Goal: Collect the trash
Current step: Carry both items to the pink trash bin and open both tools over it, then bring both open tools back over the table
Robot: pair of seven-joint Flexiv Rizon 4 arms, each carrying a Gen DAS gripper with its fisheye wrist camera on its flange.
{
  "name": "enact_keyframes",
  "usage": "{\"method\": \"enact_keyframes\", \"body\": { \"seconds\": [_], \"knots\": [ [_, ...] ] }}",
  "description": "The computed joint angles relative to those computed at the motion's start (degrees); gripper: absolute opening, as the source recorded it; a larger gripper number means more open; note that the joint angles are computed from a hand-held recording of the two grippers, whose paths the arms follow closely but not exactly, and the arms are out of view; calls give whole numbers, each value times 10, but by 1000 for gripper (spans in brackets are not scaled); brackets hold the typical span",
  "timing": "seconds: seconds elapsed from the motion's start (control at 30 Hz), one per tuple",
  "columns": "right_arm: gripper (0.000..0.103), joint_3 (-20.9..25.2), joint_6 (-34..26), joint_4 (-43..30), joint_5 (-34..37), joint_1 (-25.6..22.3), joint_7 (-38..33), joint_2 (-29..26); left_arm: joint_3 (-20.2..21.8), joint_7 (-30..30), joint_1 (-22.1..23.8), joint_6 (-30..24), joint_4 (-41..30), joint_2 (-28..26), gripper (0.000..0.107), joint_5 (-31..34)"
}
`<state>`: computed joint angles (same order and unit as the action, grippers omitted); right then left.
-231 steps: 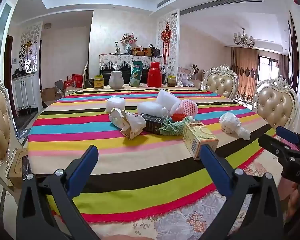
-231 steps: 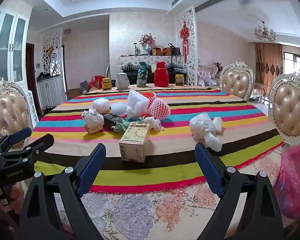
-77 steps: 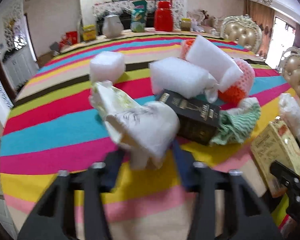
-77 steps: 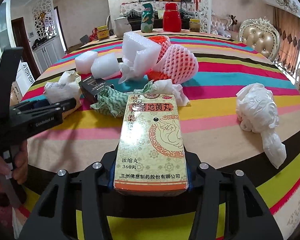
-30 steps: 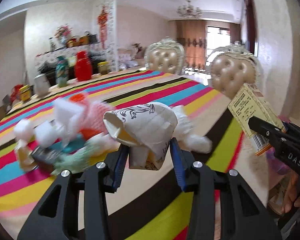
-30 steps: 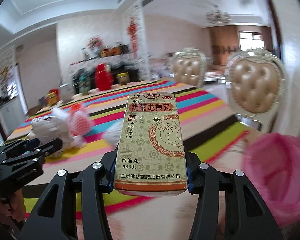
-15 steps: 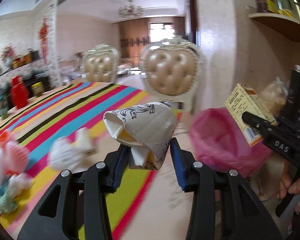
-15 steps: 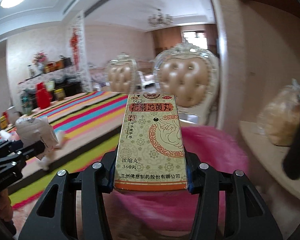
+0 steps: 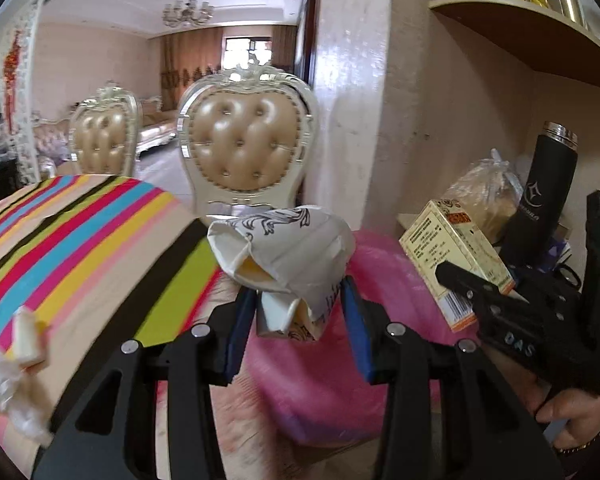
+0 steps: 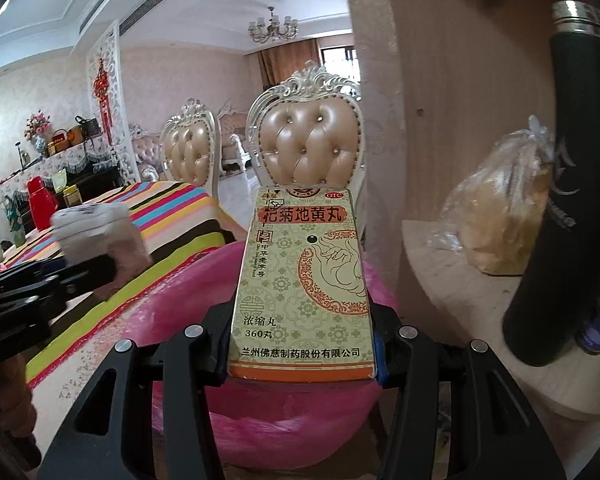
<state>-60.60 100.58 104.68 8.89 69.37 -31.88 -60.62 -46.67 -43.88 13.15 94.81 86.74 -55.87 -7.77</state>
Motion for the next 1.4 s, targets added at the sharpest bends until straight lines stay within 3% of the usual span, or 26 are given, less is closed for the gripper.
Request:
{"method": "enact_keyframes", "body": {
  "seconds": [0.1,0.17,0.3,0.37,0.43,0.6,0.73,0.93,1.23,1.4],
  "knots": [
    [48,-2,-3,5,4,3,3,1,11,12,-23,-22,-27,-10,48,-5],
    [48,0,-8,0,-1,1,6,2,26,6,-34,-4,-26,-8,74,-15],
    [50,11,-9,-18,-15,-9,6,3,50,-29,-28,23,-11,4,79,-15],
    [56,18,-7,-33,-18,-17,9,1,61,-52,-15,39,5,16,83,-12],
    [80,10,-14,-41,-17,-14,17,-7,86,-86,-9,59,21,32,86,-14],
    [81,15,-7,-64,-25,-16,22,-10,155,-170,5,78,66,81,90,-23],
    [81,40,-9,-96,-45,-24,9,-4,174,-232,40,98,116,115,94,-16],
    [81,90,-17,-153,-84,-40,-16,6,238,-299,67,138,192,171,94,12],
    [81,202,-51,-271,-175,-91,-39,9,367,-383,62,178,276,233,94,34],
    [81,294,-88,-348,-243,-142,-47,2,382,-422,103,173,304,249,94,49]
  ]
}}
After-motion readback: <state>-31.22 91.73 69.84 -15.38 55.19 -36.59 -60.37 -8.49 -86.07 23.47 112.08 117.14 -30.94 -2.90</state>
